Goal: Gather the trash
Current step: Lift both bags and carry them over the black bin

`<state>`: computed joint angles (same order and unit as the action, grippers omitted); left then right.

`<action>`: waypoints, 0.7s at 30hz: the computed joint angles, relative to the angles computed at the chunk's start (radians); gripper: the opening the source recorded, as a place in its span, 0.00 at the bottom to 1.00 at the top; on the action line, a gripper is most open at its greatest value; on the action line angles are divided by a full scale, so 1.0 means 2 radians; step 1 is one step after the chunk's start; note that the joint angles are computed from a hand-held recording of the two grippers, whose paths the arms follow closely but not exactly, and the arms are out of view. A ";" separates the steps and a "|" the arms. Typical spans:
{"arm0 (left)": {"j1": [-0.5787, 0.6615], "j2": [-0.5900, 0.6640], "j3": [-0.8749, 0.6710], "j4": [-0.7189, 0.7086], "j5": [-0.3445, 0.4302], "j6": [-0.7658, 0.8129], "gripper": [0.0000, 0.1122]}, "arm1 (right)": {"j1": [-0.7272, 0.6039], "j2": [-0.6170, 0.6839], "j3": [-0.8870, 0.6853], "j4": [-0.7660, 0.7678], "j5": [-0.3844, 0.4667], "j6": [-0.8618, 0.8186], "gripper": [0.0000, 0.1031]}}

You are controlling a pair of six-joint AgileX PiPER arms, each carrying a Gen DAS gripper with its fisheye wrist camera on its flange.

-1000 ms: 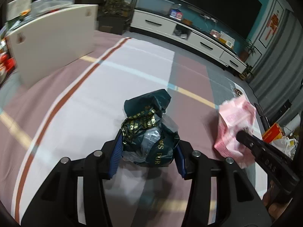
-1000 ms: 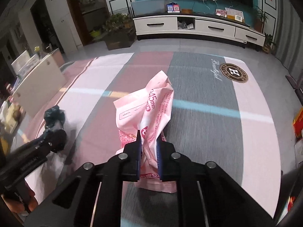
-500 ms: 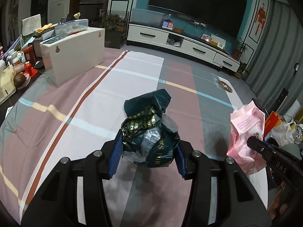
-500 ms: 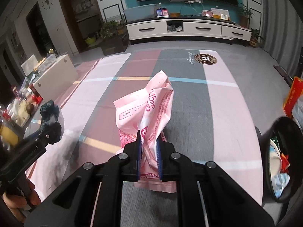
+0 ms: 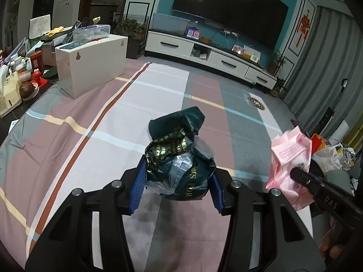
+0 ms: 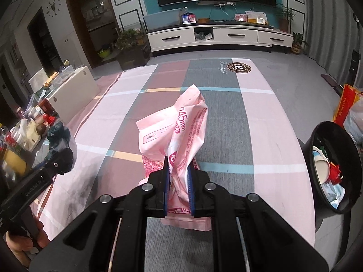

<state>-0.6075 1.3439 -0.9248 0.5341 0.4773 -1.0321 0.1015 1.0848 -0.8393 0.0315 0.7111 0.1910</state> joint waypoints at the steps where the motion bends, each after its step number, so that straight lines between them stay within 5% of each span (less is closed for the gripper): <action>1: -0.001 -0.001 -0.001 0.001 0.000 -0.001 0.45 | 0.003 -0.004 0.001 -0.006 0.003 0.009 0.14; 21: -0.061 -0.028 -0.007 0.073 0.018 -0.055 0.46 | 0.019 -0.062 0.001 -0.075 0.047 0.074 0.14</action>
